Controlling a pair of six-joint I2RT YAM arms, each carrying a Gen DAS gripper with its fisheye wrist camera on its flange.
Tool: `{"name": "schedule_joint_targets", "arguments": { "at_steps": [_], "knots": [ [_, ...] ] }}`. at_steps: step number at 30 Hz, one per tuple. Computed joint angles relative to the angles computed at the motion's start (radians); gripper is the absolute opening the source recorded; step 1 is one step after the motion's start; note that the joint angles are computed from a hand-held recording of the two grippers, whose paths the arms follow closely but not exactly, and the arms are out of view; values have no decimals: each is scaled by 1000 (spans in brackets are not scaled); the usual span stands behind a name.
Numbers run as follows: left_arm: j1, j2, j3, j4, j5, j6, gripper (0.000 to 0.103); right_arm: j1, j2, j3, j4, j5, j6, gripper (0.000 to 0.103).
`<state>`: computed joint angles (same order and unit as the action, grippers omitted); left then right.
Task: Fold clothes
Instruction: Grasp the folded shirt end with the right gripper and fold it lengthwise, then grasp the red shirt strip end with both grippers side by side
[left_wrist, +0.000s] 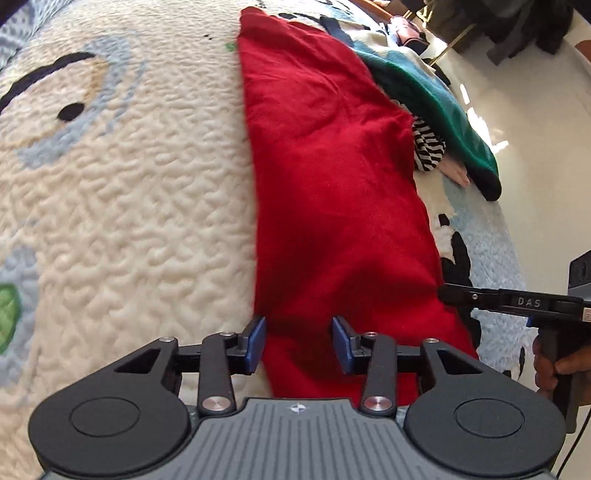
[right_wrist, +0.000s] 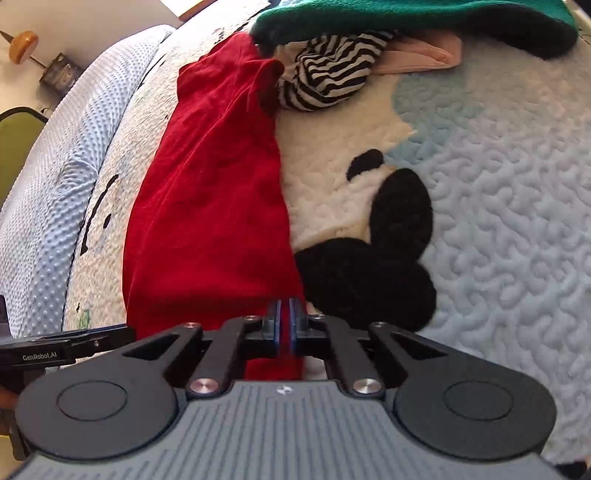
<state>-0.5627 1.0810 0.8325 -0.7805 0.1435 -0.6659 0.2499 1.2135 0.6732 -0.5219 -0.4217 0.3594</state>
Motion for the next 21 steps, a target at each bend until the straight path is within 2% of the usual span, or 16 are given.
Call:
{"name": "schedule_joint_targets", "arguments": {
  "at_steps": [1, 3, 5, 6, 7, 9, 10, 11, 13, 14, 15, 16, 19, 21],
  "knots": [
    [-3, -29, 1, -10, 0, -15, 47, 5, -42, -8, -10, 0, 11, 9],
    [-34, -66, 11, 2, -4, -42, 47, 25, -119, -24, -33, 30, 27, 16],
    [-90, -53, 29, 9, -29, -48, 50, 52, -164, -43, -54, 95, 59, 32],
    [-108, -36, 31, 8, -25, -75, 51, 53, -168, -51, -65, 112, 72, 35],
    [-118, -21, 27, 6, -13, -116, 51, 4, -159, -63, -77, 70, 104, 34],
    [-126, -1, 11, -15, 20, -189, 54, -58, -174, -105, -89, -39, 150, 28],
    [-126, -8, -2, -6, 25, -195, 54, -65, -189, -113, -116, -58, 140, 14],
    [-127, -18, -18, 8, 26, -194, 54, -46, -199, -112, -134, -50, 141, 7],
    [-128, -39, -48, 35, 29, -191, 52, -26, -233, -106, -159, -41, 165, 7],
    [-106, -55, -63, 46, 58, -181, 40, -37, -247, -100, -174, -61, 186, 6],
    [-78, -72, -78, 56, 96, -168, 20, -52, -266, -93, -191, -85, 208, 6],
    [-51, -91, -85, 50, 125, -159, 13, -68, -286, -85, -207, -110, 231, 5],
    [29, -144, -93, 6, 195, -128, 10, -114, -313, -83, -229, -214, 325, 4],
    [69, -162, -87, -38, 222, -89, 9, -109, -288, -77, -244, -222, 332, 4]
  ]
}}
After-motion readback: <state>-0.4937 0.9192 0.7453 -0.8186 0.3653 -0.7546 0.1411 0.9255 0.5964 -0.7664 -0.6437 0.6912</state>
